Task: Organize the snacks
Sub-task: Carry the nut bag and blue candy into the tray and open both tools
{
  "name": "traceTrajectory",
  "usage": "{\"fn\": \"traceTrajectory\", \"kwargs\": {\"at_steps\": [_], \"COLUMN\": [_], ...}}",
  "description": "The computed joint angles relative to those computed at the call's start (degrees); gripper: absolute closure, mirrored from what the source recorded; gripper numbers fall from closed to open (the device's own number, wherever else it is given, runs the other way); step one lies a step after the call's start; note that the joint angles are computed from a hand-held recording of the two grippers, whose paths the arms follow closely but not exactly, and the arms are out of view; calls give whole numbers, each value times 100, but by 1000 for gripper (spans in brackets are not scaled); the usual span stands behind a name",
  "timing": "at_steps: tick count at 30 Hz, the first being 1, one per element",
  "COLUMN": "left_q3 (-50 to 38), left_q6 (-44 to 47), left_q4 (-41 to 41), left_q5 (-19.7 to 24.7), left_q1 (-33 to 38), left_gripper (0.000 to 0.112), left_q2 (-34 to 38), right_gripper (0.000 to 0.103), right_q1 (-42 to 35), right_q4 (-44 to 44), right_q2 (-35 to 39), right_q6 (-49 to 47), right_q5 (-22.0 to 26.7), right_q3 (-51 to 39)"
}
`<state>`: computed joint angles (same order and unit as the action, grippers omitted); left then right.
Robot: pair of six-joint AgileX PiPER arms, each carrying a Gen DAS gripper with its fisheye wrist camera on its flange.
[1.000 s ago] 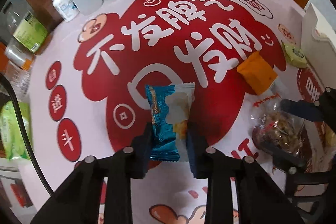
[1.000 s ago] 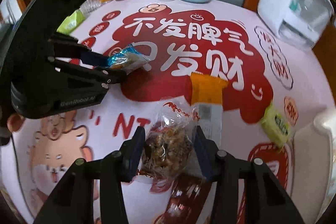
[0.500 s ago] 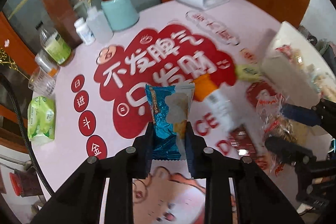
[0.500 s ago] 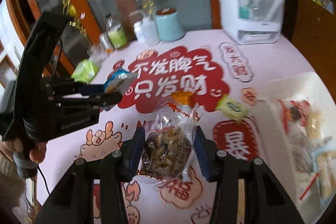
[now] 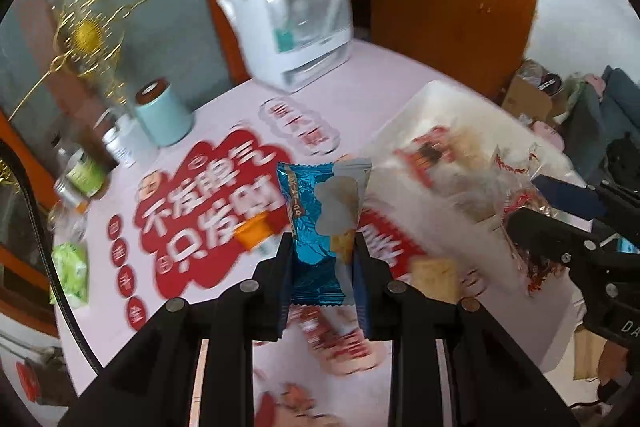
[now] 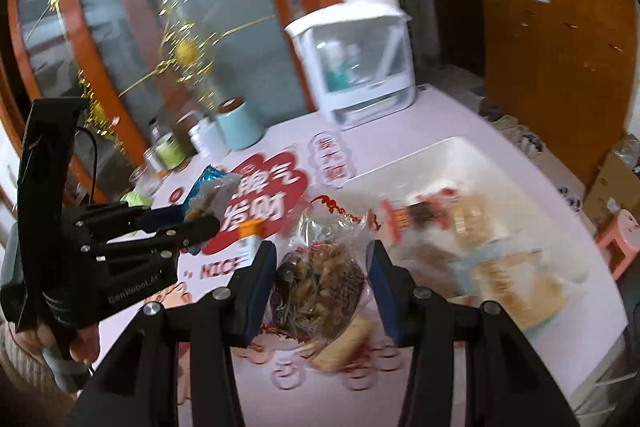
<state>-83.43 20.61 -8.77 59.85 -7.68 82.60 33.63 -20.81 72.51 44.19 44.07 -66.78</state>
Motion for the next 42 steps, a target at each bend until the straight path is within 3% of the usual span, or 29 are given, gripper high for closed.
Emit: {"fn": "traceTrajectory", "kwargs": {"at_steps": [7,14,21,30,32,34,36,42], "left_q3": [-527,-1496,-2498,-3048,-3030,-2957,-2671,-2436], "left_q6": [-1929,-3306,-3934,-4180,-4179,-4253,-4427,-4429], "left_q4": [1053,1921,2231,2304,2244,2312,2562,2553], "left_q5": [-112,27,332,608,618,630,440,501], "left_q1": [-1770,-2911,-3341,-3352,-3332,-3348,-3407,-3349], "left_gripper": [88,88,88,85,73,25,20,20], "left_q2": [411,1369,2342,2915,2928,2907,2741,2572], "right_gripper": [56,56,55,53,48,43,42,42], "right_q1": [-2013,-3757,-4325,-4505,-4590,-4638,-4650,-4573], "right_q4": [1856,3776,4348,4534,4782,4946,4995,5045], "right_q2": [-628,-242,373,1014,1107,1164,1185,1070], "right_q6": [-2346,-4737,-5608,-5914,-6074,-6117,-6113,-6104], "right_q5": [-300,-279,-164,101,220,295,314,282], "right_q3": [446,263,-95,-453,-505,-517,-516,-410]}}
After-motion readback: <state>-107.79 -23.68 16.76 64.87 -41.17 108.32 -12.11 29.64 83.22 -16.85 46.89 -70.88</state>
